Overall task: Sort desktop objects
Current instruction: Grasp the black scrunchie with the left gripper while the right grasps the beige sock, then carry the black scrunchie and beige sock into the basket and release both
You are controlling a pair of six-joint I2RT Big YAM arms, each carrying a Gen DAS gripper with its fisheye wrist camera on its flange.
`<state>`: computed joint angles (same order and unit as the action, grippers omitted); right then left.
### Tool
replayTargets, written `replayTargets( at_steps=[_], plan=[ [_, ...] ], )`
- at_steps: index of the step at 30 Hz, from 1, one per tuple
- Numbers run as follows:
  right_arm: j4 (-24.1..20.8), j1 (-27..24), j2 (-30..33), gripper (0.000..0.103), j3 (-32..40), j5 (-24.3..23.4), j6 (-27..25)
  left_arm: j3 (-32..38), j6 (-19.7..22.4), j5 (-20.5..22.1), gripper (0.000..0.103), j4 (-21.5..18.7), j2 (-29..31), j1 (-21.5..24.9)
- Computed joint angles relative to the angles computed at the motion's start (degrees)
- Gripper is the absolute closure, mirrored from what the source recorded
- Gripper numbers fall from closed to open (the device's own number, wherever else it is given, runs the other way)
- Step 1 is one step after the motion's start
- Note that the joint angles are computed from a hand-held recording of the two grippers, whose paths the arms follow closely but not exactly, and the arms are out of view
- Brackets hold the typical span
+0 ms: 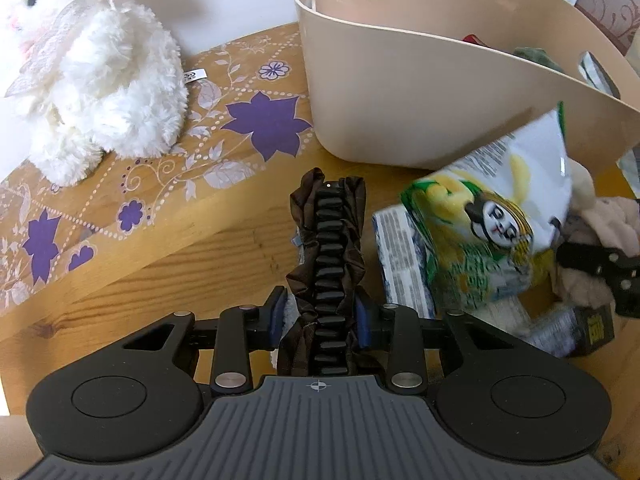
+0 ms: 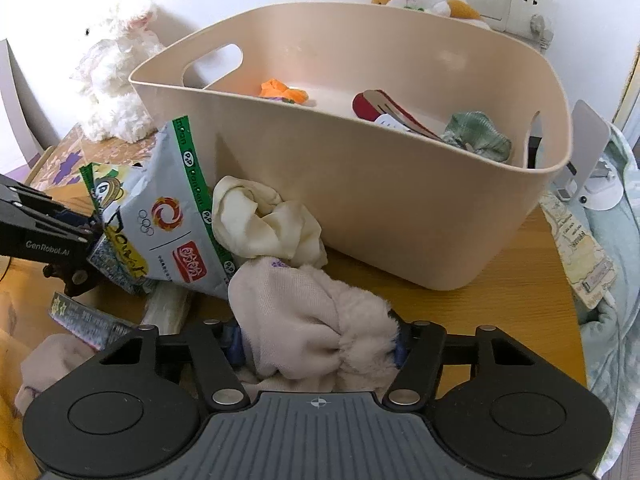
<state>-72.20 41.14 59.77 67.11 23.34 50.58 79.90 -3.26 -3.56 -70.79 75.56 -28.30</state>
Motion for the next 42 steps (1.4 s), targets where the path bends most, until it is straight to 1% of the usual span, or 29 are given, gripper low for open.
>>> replayTargets(
  at_steps=[4, 9, 14, 20, 25, 30, 38, 42],
  plan=[
    [-0.82, 0.66, -1.19, 0.045, 0.61, 1.23, 1.27, -0.58, -0.52, -0.30, 0.069, -0.38, -1.77, -0.32],
    [-1.96, 1.85, -2.17, 0.045, 2.15, 3.48, 1.24, -0.53, -0.78, -0.34, 0.069, -0.69, -4.51, 0.13],
    [-3.01, 3.56, -2.86, 0.045, 4.27, 6.60, 0.62, 0.25, -1.19, -0.18, 0.069, -0.63, -6.81, 1.38],
    [-4.36, 5.12, -3.48, 0.045, 7.37, 10.36, -0.72, 2.88, -2.17, 0.45, 0.069, -0.63, -7.88, 1.74],
    [-3.78, 3.63, -3.69, 0.045, 9.93, 12.50, -5.10, 6.50, -2.63, 0.76, 0.069, 0.57, -7.25, 0.66],
    [-1.93, 0.93, -3.54, 0.045, 11.82, 14.04, -11.67, 11.28, -2.51, 0.61, 0.069, 2.08, -4.83, -1.20],
    [2.30, -4.63, -3.71, 0.045, 12.75, 13.93, -20.46, 18.91, -2.35, -0.63, 0.069, 4.31, 0.89, -4.48],
    [4.12, -6.87, -3.89, 0.044, 12.56, 13.29, -23.94, 21.16, -2.60, -1.10, 0.069, 5.20, 3.36, -5.99]
  ],
)
